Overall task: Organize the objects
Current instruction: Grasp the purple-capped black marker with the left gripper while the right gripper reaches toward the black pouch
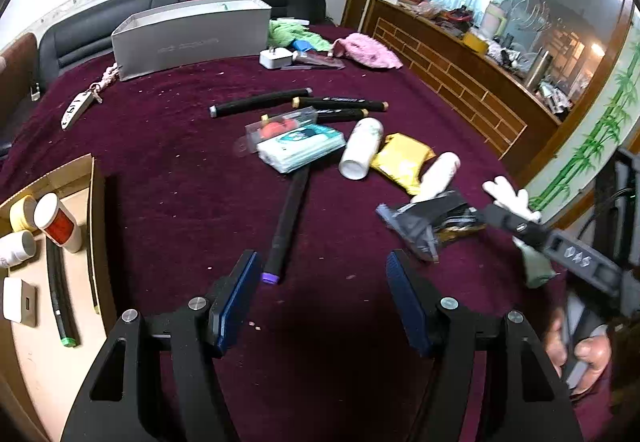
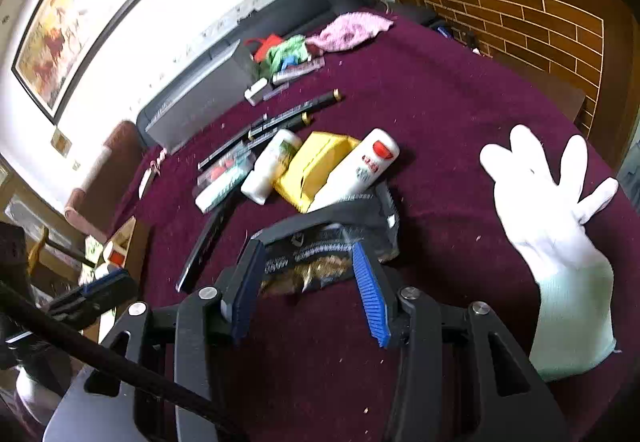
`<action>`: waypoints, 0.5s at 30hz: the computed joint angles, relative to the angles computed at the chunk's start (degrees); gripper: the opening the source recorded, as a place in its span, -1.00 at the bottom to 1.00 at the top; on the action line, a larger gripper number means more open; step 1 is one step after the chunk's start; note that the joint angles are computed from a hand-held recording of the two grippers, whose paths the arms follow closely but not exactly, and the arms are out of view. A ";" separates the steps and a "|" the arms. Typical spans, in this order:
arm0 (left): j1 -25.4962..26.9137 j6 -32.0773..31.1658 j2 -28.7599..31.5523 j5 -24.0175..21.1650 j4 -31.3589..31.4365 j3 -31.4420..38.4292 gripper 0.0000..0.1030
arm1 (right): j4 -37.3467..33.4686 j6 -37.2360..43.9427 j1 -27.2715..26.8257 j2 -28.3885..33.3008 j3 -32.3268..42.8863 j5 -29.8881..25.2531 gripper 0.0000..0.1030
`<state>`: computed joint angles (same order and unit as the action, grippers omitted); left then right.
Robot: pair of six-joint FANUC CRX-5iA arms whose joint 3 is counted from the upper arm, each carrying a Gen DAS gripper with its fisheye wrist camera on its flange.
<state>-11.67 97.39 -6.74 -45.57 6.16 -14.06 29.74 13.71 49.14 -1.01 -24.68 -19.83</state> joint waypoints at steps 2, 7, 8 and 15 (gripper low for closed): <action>0.16 0.12 0.56 -0.03 -0.08 -0.01 0.15 | 6.27 -5.86 -0.54 -0.12 -1.93 1.24 -0.03; -0.56 2.00 2.82 0.22 -3.47 1.48 0.15 | 12.52 -11.45 -1.60 0.82 -3.65 3.47 -0.03; -0.75 2.29 3.36 0.19 -4.36 1.93 0.15 | 13.67 -12.54 -1.83 0.91 -4.02 3.93 -0.03; -1.92 4.62 9.18 -1.52 -10.36 7.46 0.14 | 19.92 -17.46 -2.67 1.46 -5.60 5.54 -0.03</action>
